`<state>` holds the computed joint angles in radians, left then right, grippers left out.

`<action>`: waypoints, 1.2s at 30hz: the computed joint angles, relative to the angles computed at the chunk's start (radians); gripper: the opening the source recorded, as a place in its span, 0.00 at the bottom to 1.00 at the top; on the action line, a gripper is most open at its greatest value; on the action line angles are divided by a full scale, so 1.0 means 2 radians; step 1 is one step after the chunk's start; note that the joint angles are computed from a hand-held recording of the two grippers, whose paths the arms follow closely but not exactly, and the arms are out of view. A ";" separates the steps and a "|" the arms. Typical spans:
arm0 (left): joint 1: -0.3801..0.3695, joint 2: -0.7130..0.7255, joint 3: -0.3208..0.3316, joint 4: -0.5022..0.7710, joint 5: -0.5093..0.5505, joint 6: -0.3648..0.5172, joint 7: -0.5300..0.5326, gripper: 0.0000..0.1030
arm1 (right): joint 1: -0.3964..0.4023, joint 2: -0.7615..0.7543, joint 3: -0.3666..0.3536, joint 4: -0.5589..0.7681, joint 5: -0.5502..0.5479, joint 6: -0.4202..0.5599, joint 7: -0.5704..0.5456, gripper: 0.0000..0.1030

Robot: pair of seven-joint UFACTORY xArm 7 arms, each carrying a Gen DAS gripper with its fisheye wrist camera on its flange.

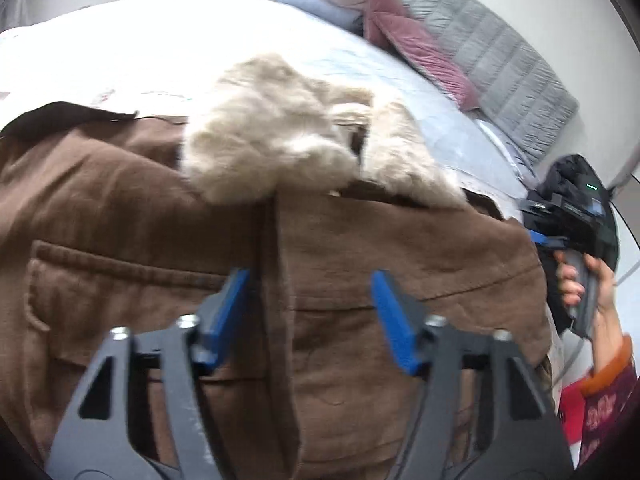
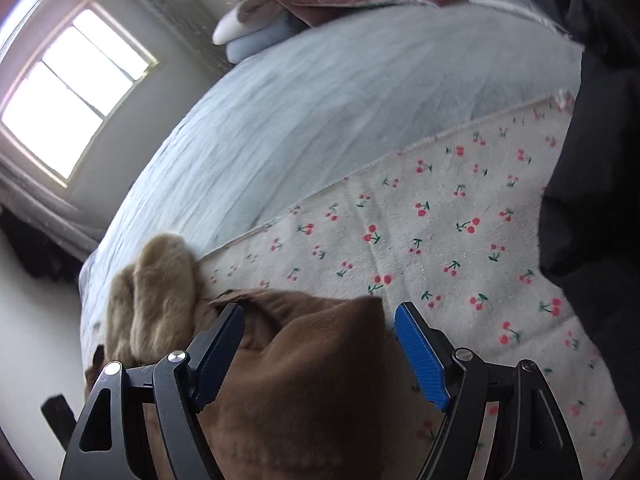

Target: Fold large clothes

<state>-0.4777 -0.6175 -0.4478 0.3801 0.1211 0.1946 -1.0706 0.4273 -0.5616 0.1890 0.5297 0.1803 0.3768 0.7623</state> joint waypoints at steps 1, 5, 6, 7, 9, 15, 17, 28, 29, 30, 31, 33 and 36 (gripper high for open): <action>-0.014 0.012 0.012 -0.007 -0.005 -0.027 0.009 0.42 | 0.012 0.016 -0.010 0.002 0.011 -0.006 -0.009 0.76; -0.034 0.024 0.033 -0.014 -0.016 -0.055 0.025 0.17 | 0.001 0.053 0.025 0.024 -0.019 0.005 -0.005 0.74; -0.056 0.022 0.055 -0.022 -0.031 -0.073 0.033 0.16 | -0.016 0.057 0.048 0.030 -0.049 0.014 0.008 0.73; -0.057 0.018 0.057 -0.025 -0.037 -0.075 0.033 0.16 | -0.022 0.060 0.058 0.036 -0.068 0.025 0.015 0.61; -0.061 0.008 0.056 -0.023 -0.046 -0.064 0.034 0.15 | -0.025 0.055 0.073 0.048 -0.098 0.043 0.034 0.27; -0.028 0.010 0.013 -0.016 -0.041 -0.069 0.014 0.13 | -0.121 -0.014 0.207 0.085 -0.295 0.130 0.168 0.20; -0.001 0.035 -0.012 -0.004 -0.028 -0.061 0.008 0.14 | -0.115 0.031 0.196 0.095 -0.294 0.146 0.174 0.21; 0.062 -0.064 -0.069 0.014 0.051 0.027 -0.029 0.66 | -0.015 -0.060 0.096 0.037 -0.229 0.152 0.131 0.58; 0.068 -0.062 -0.068 0.016 0.060 0.022 -0.024 0.70 | -0.004 -0.081 0.090 0.024 -0.214 0.143 0.125 0.59; 0.068 -0.049 -0.062 0.021 0.063 0.026 -0.015 0.71 | 0.005 -0.094 0.087 0.019 -0.199 0.140 0.120 0.59; 0.069 -0.023 -0.050 0.031 0.065 0.021 -0.002 0.71 | 0.020 -0.113 0.080 0.009 -0.179 0.140 0.112 0.59; 0.058 0.035 -0.019 0.050 0.060 0.022 0.029 0.71 | 0.033 -0.138 0.082 -0.003 -0.154 0.142 0.103 0.59; 0.020 0.087 0.025 0.060 0.030 0.001 0.065 0.22 | 0.042 -0.144 0.092 -0.011 -0.130 0.138 0.095 0.59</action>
<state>-0.4368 -0.4433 -0.3983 0.4992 0.1809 0.1957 -0.9399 0.5113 -0.8496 0.3724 0.5087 -0.0791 0.6538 0.9526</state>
